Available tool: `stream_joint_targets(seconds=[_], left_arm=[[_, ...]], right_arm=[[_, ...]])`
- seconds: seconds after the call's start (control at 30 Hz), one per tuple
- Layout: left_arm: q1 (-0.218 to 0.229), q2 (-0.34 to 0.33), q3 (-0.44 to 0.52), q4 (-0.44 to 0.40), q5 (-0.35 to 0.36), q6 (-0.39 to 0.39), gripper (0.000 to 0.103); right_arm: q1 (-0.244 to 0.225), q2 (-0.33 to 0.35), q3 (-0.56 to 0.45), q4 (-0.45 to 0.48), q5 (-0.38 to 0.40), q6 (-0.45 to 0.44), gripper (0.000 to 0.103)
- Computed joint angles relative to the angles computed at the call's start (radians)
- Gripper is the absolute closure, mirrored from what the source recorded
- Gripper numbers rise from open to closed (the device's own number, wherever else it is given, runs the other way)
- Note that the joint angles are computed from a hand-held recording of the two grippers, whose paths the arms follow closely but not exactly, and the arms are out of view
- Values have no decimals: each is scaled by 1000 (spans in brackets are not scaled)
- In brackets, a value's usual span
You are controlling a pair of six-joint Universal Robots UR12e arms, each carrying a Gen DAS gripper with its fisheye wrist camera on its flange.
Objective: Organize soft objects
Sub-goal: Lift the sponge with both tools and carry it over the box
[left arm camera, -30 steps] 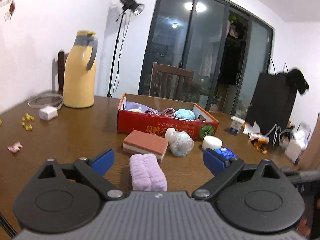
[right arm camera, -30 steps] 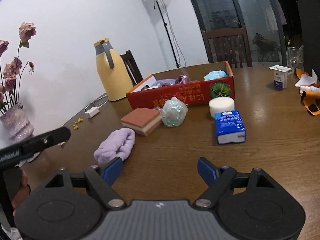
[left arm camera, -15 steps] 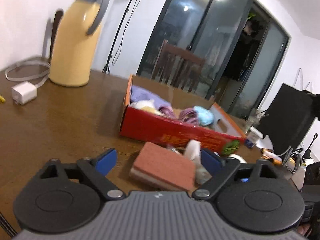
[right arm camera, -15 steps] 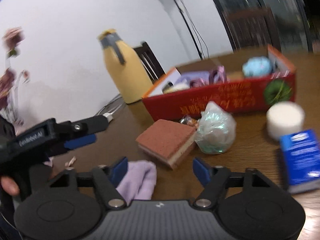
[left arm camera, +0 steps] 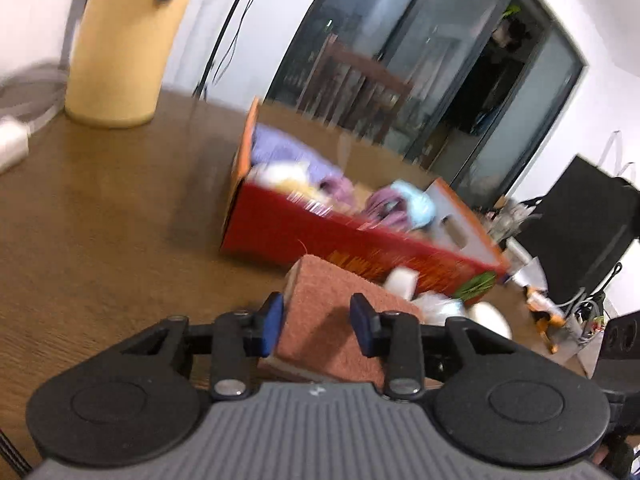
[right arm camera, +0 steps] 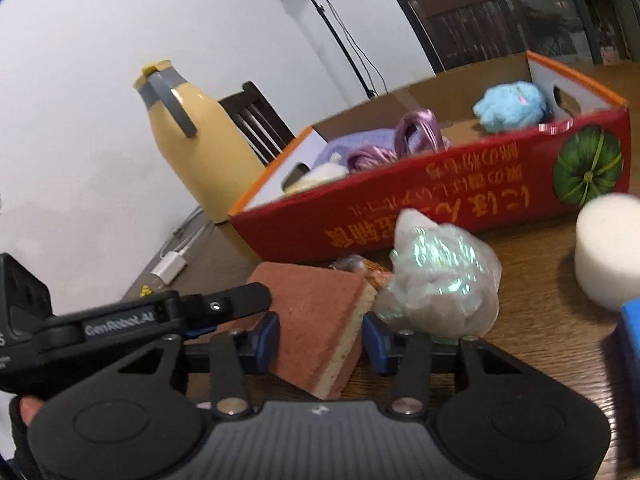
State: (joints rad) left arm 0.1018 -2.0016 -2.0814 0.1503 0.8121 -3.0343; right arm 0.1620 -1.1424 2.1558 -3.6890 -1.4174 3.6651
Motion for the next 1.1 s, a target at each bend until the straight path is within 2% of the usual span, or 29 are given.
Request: stream_joint_targets(seconds=[0.1,0.3,0.43,0.53,0.6,0.7,0.83,0.93,1.1], left_arm=[[19,58,-61,56,-49,8,66],[23,175,-219,120,-91,38,66],[-2,232,-316,104,-52,65,66],[-20,252,-382,155,-3,90,65],[-28,257,-409,166,21,95,65],[-19,272,-433,109,22,136,64],[0,298,-455,41,15,192,59],[12,298,-463,63,4,187,51],[19,283,-443,23,-20,154,51]], right_arm=[[10,-52,45,-51,-15,-85,60],[22,-186,195,-68,-40,-198,60],[11,-270,295,-8,-12,-189,60],[11,-308,352,34,0,-186,60],[16,-313,377,37,1,-169,60],[38,-304,404,7,-30,-139,56],[51,-293,429,-45,-76,-100,53],[58,-288,440,-82,-108,-67,50],[61,-270,438,-114,-128,-35,49]])
